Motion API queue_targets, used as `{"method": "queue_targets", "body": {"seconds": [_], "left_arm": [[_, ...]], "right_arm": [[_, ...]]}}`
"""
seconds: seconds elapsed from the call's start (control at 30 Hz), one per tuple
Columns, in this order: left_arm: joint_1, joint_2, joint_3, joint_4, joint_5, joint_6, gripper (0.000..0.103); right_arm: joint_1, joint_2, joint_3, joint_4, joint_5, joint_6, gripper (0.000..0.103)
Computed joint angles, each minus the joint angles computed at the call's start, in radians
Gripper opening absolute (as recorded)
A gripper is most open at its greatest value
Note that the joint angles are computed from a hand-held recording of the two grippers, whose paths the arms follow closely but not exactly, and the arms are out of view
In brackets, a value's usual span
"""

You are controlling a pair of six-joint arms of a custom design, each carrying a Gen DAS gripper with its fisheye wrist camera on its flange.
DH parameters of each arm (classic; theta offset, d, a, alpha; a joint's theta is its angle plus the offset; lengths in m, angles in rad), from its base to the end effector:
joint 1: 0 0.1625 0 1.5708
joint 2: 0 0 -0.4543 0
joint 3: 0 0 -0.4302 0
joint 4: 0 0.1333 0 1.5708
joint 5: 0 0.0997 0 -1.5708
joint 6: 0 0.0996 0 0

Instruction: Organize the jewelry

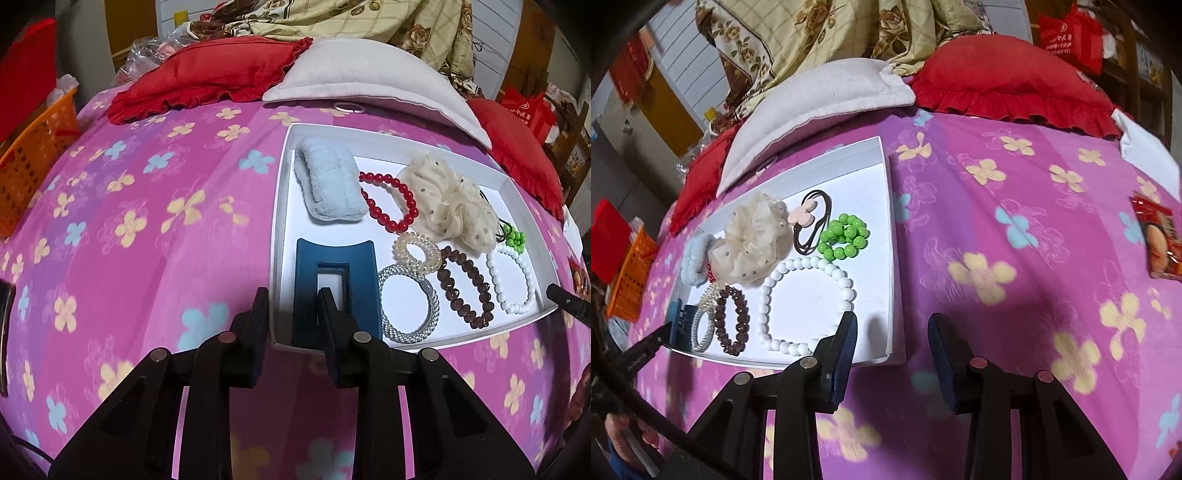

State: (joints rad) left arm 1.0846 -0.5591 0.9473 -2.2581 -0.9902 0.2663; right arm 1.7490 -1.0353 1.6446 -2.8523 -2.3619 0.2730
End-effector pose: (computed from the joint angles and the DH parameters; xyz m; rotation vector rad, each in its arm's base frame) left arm -0.2558 -0.8863 0.1904 0.8331 2.4223 -0.4671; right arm 0.1867 -0.6840 0.3143 -0.4496 -2.3095 1.0102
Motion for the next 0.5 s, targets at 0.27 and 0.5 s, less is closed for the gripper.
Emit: {"method": "queue_targets", "body": {"seconds": [0.27, 0.5], "left_arm": [[-0.014, -0.044, 0.074, -0.025, 0.034, 0.010, 0.025], [-0.037, -0.163, 0.250, -0.166, 0.028, 0.095, 0.027]], "right_arm": [[0.015, 0.006, 0.024, -0.054, -0.014, -0.024, 0.038], [0.076, -0.002, 0.100, -0.240, -0.082, -0.100, 0.039]]}}
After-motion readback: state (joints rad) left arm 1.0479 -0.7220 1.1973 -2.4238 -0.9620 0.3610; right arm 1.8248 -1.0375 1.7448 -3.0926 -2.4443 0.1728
